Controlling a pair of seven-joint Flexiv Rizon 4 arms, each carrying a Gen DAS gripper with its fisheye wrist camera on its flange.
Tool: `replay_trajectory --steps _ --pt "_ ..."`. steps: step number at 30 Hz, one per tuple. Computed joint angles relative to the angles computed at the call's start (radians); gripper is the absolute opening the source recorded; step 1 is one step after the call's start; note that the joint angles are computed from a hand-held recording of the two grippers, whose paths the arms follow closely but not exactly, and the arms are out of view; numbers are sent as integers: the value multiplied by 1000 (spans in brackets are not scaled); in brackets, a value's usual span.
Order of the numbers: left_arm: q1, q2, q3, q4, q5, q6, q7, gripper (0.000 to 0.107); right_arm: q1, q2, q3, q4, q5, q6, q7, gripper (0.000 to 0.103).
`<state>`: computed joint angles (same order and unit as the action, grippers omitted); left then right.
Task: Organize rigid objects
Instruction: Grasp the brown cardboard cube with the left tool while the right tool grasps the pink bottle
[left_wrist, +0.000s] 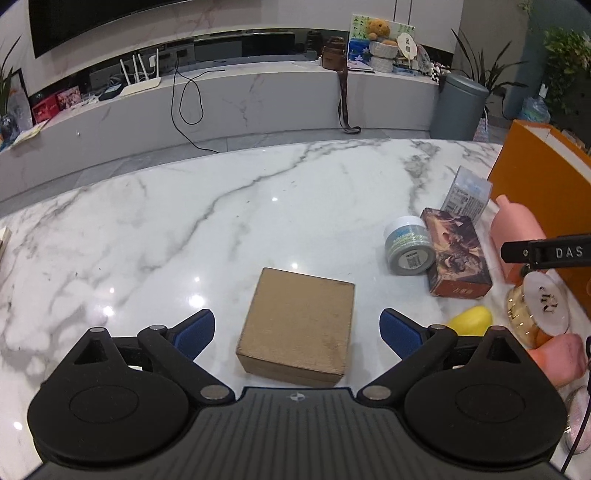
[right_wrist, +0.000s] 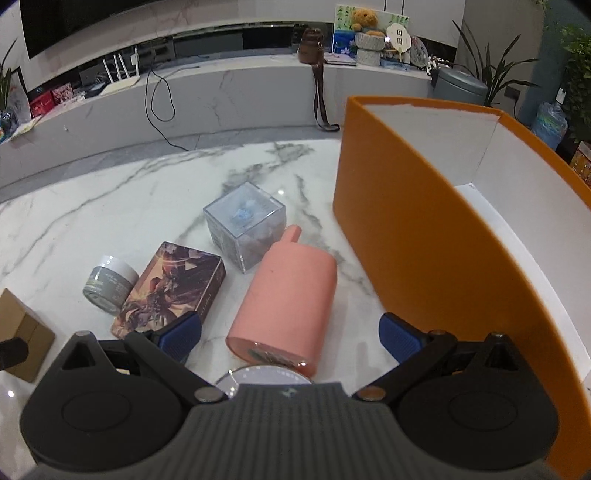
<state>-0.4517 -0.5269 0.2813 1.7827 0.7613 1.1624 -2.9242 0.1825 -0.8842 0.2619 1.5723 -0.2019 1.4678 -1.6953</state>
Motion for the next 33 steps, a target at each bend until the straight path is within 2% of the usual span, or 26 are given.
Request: replay_trajectory --steps 3,10,14,16,19,23,28,30,33 --pt "7 -7 -2 -3 0 2 7 103 21 -11 -20 -17 -3 -16 17 93" --pt "15 -30 10 -5 -20 78 33 103 53 -39 -47 -71 0 -69 60 87" --pt "24 -46 8 -3 -77 88 67 92 55 -50 -42 -93 1 -101 60 80" --pt "21 -57 11 -6 -99 79 90 90 43 -57 -21 -109 8 -126 46 74" --pt "20 -68 19 1 -123 98 109 86 48 -62 -25 -114 16 -121 35 74" --pt "-7 -76 58 9 -135 119 101 73 56 -71 -32 -127 21 -116 31 73" --pt "-12 -78 76 30 -169 169 112 69 65 -77 -42 -133 13 -106 25 67" --pt "-21 -79 84 30 -185 163 121 69 60 -77 -36 -133 11 -103 13 55" --pt "-30 -82 92 30 -205 167 124 69 43 -76 -13 -134 13 -107 -16 55"
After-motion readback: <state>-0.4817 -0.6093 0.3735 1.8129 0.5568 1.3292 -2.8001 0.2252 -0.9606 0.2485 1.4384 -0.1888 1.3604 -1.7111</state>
